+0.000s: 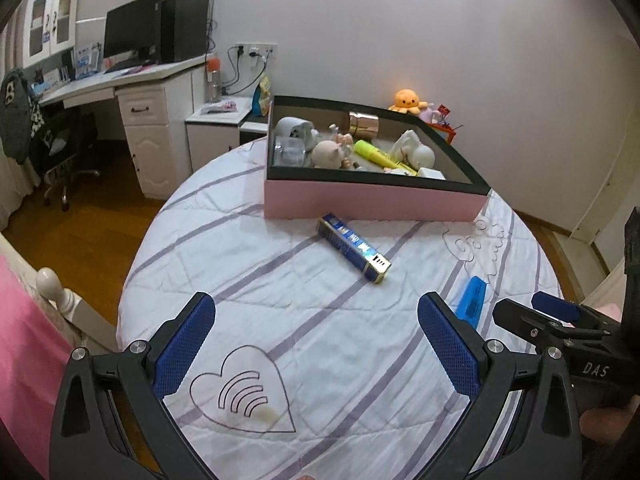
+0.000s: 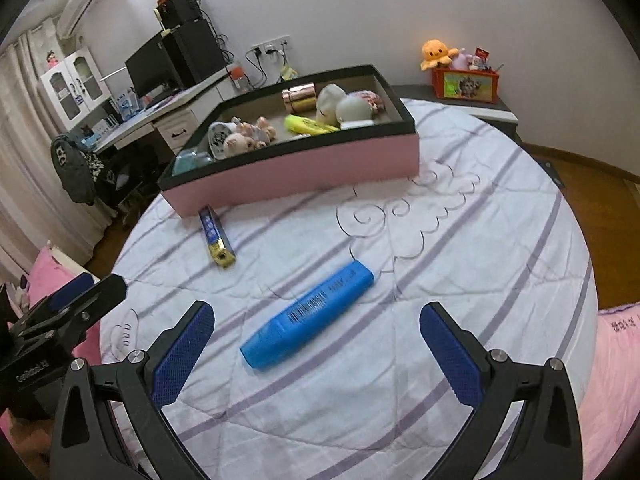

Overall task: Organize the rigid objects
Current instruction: 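Grasp the blue highlighter with the right gripper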

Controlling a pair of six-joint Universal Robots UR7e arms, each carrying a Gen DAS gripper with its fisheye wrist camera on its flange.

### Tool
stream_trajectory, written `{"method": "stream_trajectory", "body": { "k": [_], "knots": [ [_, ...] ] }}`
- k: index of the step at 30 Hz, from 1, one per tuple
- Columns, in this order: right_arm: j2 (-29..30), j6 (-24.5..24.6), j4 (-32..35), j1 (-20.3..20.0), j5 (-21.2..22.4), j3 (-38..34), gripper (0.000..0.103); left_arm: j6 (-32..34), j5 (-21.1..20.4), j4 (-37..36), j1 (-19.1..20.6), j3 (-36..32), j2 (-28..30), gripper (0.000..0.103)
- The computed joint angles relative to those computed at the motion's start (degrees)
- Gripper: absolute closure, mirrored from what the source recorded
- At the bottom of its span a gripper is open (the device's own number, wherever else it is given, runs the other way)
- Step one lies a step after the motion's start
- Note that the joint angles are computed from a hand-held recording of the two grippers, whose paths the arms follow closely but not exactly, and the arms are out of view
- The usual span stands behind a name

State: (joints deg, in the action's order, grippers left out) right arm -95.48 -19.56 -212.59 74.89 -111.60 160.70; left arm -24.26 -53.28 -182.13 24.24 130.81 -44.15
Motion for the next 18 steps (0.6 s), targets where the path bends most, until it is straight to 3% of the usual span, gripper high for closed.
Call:
{"method": "stream_trajectory", "body": {
  "k": [10,14,18],
  "knots": [
    [6.97,3.00,-3.49,0.04,-2.79,-0.45,0.000,0.31,-0.41,0.40,0.47,-0.38,0.26,0.001],
    [13.12,3.82,-9.33,0.36,-4.96,-1.02,0.000,0.57,-0.86,0.61,0.69,-0.72,0.89,0.001],
    [16.27,2.57,-13.95,0.44,-3.12,-1.12,0.004,0.59,-1.20,0.88,1.12,-1.12,1.28,0.001]
  ]
}}
